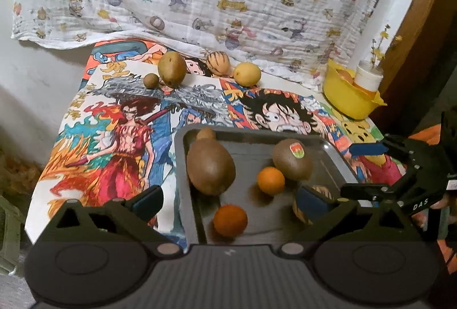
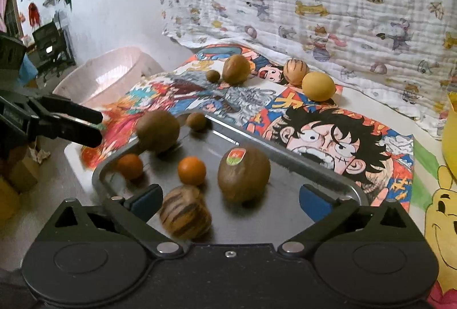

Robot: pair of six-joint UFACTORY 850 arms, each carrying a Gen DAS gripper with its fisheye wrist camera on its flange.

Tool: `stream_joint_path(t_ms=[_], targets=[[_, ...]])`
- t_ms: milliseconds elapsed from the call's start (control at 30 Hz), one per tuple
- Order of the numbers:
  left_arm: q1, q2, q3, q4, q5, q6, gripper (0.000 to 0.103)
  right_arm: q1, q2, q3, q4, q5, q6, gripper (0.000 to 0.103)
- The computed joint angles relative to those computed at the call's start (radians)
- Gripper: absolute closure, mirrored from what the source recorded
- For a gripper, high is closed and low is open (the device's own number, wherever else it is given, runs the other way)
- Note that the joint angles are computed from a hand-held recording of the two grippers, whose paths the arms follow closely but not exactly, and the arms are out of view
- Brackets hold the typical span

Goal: Organize fruits
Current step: 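Open the left tool to release its kiwi into the tray while the right tool releases its kiwi, then move both tools toward the brown pear and the striped pepino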

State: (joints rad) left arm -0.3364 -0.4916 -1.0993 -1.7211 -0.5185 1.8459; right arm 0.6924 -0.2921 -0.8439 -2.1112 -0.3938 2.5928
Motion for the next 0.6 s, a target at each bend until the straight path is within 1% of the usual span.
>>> stream_joint_path(t_ms=[167, 300, 467, 600], targets=[[0.001, 0.032, 0.045, 0.016, 0.023, 0.052, 0.001, 0.036, 0.006, -0.011, 0.232, 0.004, -0.262, 0.001], [0.004, 0.048, 0.066, 0.045, 0.038, 0.066, 0.001, 0.048, 0.008, -0.021, 0.372, -0.005, -0.423, 0.001], [0.004, 0.045, 0.051, 0.128, 0.063, -0.003, 0.001, 0.039, 0.010, -0.032, 0.516, -0.011, -0.604, 0.001], [0.002, 0.034, 0.026, 0.178, 0.083, -0.053, 0.001, 0.016, 0.013, -0.035, 0.572, -0.007, -0.680, 0.001]])
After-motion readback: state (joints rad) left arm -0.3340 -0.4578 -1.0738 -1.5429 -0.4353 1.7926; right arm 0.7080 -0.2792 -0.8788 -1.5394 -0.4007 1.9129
